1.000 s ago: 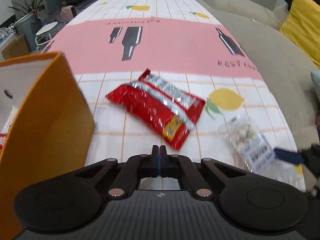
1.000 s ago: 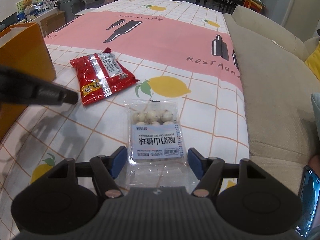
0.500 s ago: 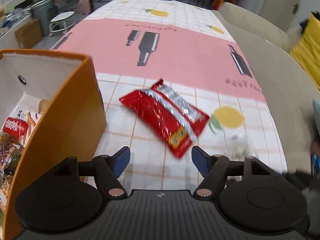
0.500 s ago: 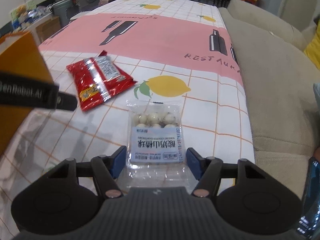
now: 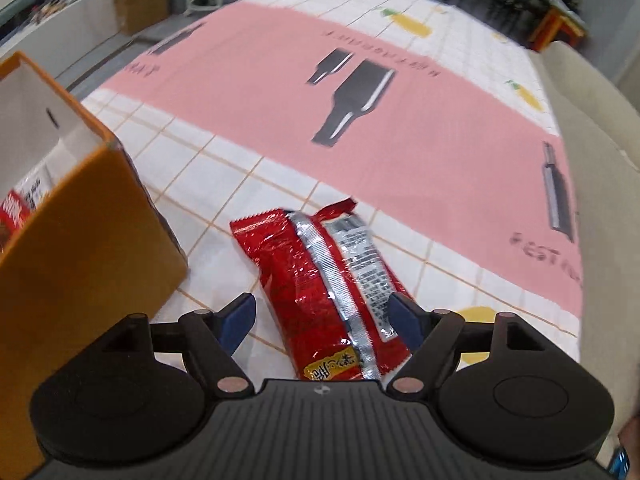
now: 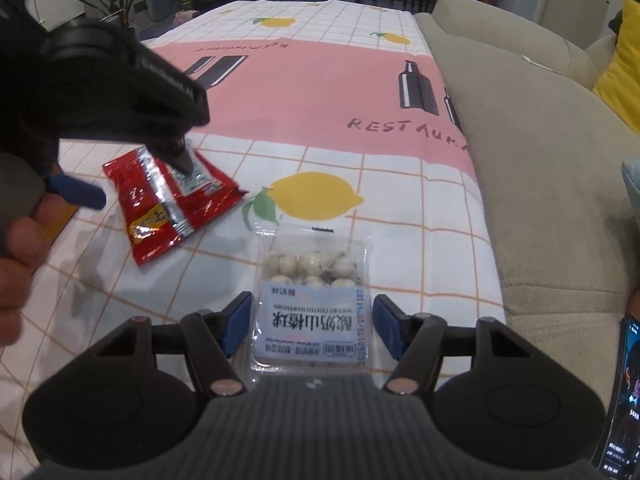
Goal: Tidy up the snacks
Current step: 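Lower left tool onto the red bag while right tool centres over the quail-egg packet, then grasp the red bag with left tool while right tool grasps the quail-egg packet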
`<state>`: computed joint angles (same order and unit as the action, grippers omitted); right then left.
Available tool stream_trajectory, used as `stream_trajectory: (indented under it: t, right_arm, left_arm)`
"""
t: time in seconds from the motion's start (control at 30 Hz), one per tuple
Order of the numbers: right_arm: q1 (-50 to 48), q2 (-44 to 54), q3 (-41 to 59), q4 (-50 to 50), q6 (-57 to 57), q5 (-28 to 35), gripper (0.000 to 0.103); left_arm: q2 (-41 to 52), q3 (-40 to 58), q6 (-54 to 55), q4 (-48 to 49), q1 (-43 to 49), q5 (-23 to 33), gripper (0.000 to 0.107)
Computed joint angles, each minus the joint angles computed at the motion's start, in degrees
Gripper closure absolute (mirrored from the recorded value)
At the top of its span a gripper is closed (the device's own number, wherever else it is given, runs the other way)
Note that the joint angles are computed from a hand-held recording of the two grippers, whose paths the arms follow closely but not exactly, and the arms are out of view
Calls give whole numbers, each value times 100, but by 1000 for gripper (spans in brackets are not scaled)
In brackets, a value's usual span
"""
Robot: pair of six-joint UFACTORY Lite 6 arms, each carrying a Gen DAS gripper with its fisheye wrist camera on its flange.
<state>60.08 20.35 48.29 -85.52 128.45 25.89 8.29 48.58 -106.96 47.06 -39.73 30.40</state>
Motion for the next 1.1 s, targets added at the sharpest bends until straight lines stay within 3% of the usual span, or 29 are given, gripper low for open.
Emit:
stream_trajectory:
  t: [0.23, 0.3, 0.43, 0.7, 0.93, 1.1]
  right_arm:
    - [-42, 10, -2, -88, 53, -16, 40]
    - [-40, 7, -5, -94, 59, -14, 40]
    - [-44, 8, -1, -78, 36, -21, 40]
    - [6, -138, -27, 564, -577, -125, 42]
    - [288, -389, -142, 1507, -1347, -180, 42]
    - [779, -692, -368, 2150, -1834, -156, 42]
  left_arm:
    - [196, -3, -156, 527, 4, -223, 11]
    - [89, -143, 467, 383, 125, -606, 17]
    - [-200, -487, 732, 653, 37, -736, 35]
    - [-957, -1022, 2805, -576, -186, -556, 40]
    - [-1899, -1578, 5537, -2636, -465, -236, 40]
    - [-2449, -1956, 6302, -3416, -756, -38, 39]
